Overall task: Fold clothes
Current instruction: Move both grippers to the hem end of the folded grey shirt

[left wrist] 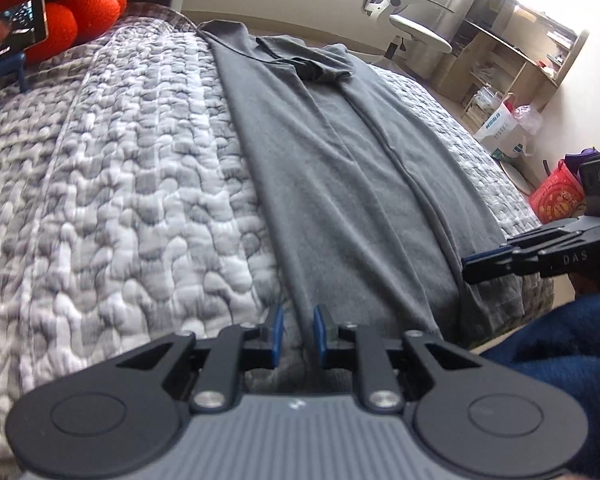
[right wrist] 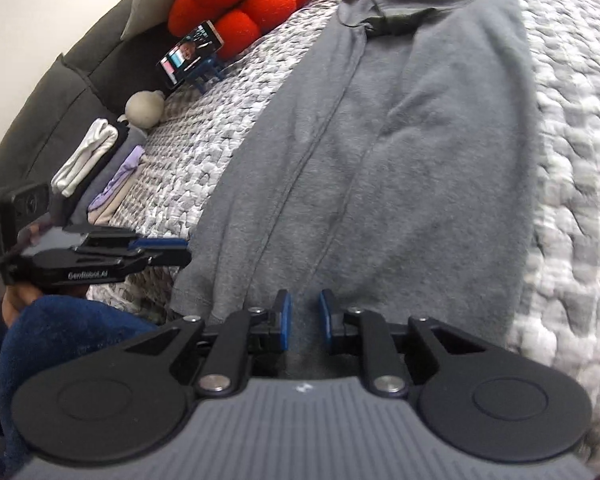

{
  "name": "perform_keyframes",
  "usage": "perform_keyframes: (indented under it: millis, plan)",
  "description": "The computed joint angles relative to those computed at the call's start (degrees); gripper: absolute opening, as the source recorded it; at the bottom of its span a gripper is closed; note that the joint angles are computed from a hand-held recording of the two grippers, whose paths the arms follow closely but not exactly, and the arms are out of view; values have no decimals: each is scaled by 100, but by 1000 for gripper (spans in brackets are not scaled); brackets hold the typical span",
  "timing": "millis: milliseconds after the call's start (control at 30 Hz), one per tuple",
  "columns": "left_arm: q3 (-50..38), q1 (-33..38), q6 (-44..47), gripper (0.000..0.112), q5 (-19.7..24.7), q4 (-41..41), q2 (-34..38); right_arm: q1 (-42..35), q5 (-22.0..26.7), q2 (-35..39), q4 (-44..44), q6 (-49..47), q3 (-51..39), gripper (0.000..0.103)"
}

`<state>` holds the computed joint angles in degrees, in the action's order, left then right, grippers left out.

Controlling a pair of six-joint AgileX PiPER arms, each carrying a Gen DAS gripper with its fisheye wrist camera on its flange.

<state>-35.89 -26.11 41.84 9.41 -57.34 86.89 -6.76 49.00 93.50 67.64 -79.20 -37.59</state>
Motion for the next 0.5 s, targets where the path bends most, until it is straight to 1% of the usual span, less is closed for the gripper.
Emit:
perform_keyframes:
  millis: [67,100,167,233,267,333,367,400,500]
  plan:
    - [126,-3,-87,17,56,108,-106,-154,50,-95,-43,-49,144,20]
    - [184,9,41,18,100,-17,-148,-262,88,-158,-97,-63,230,20]
    - [286,136,715,18,281,-712,-183,-486,105,-289,-237,-35,418,20]
    - [368,353,1322,18,576,-1373,-165,-715,9,-420,-382,38,625,20]
    - [409,438,1493,19,695,-1575,-155,-859,-33,-471,-415,39,730,20]
    - [486,600,1876,21,919,-1985,-118,-1286,32,-606,-372,-92,958,21]
    - [509,673,2029,23,1021,-2152,-87,-1543,117,-675,-358,-174,1062,22]
    - [525,741,2163,24,1119,-2301,-52,-1825,231,-739,-363,-258,1154,29]
    - [563,928,2492,29,1422,-2660,63,-2526,489,-808,-406,-449,1295,40]
